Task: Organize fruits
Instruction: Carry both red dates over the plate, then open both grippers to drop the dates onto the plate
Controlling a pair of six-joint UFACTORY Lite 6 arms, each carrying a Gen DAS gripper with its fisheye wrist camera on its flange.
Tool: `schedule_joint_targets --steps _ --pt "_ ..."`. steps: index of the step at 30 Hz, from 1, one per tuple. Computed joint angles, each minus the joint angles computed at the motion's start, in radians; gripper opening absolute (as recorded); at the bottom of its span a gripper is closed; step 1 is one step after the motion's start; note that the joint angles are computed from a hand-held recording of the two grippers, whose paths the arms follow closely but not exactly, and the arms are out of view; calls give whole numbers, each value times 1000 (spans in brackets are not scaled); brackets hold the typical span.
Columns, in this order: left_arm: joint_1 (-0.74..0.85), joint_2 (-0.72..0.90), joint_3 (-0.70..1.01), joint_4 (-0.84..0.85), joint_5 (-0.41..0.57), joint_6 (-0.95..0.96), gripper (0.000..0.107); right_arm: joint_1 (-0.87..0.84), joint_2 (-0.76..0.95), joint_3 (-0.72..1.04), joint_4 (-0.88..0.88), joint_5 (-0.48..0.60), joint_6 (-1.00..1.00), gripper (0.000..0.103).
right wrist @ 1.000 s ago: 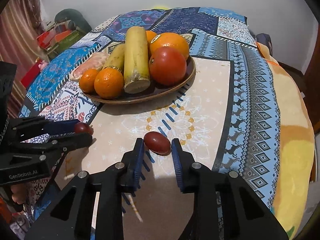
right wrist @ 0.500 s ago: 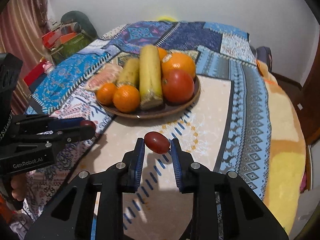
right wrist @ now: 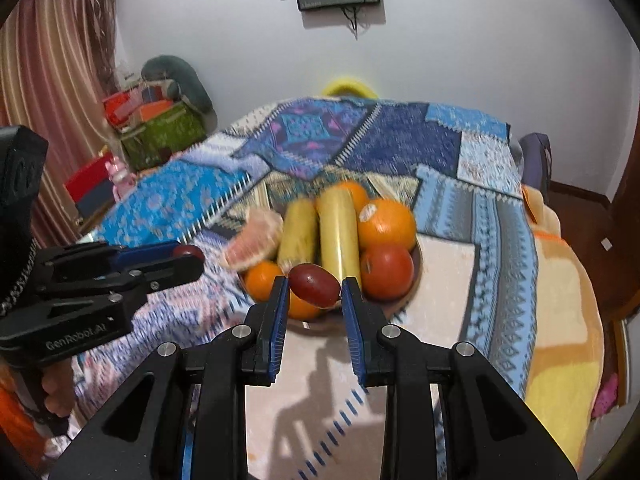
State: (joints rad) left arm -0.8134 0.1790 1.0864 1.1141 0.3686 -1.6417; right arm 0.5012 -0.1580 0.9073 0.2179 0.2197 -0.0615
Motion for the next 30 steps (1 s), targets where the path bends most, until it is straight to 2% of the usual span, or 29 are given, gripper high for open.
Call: schedule_joint_targets --steps 10,19,23,26,30 --pt "101 125 93 -18 -97 67 27 7 166 115 62 -41 -68 25" --pt "157 250 168 -142 -162 208 27 -13 274 159 250 -45 -247 25" --pt "171 268 181 -190 -185 244 28 -5 284 157 231 -53 -230 25" --pt "179 273 192 -277 -196 325 35 -9 289 163 194 -45 -193 25" --pt "178 257 182 -295 -190 336 36 -21 294 174 207 -24 -206 26"
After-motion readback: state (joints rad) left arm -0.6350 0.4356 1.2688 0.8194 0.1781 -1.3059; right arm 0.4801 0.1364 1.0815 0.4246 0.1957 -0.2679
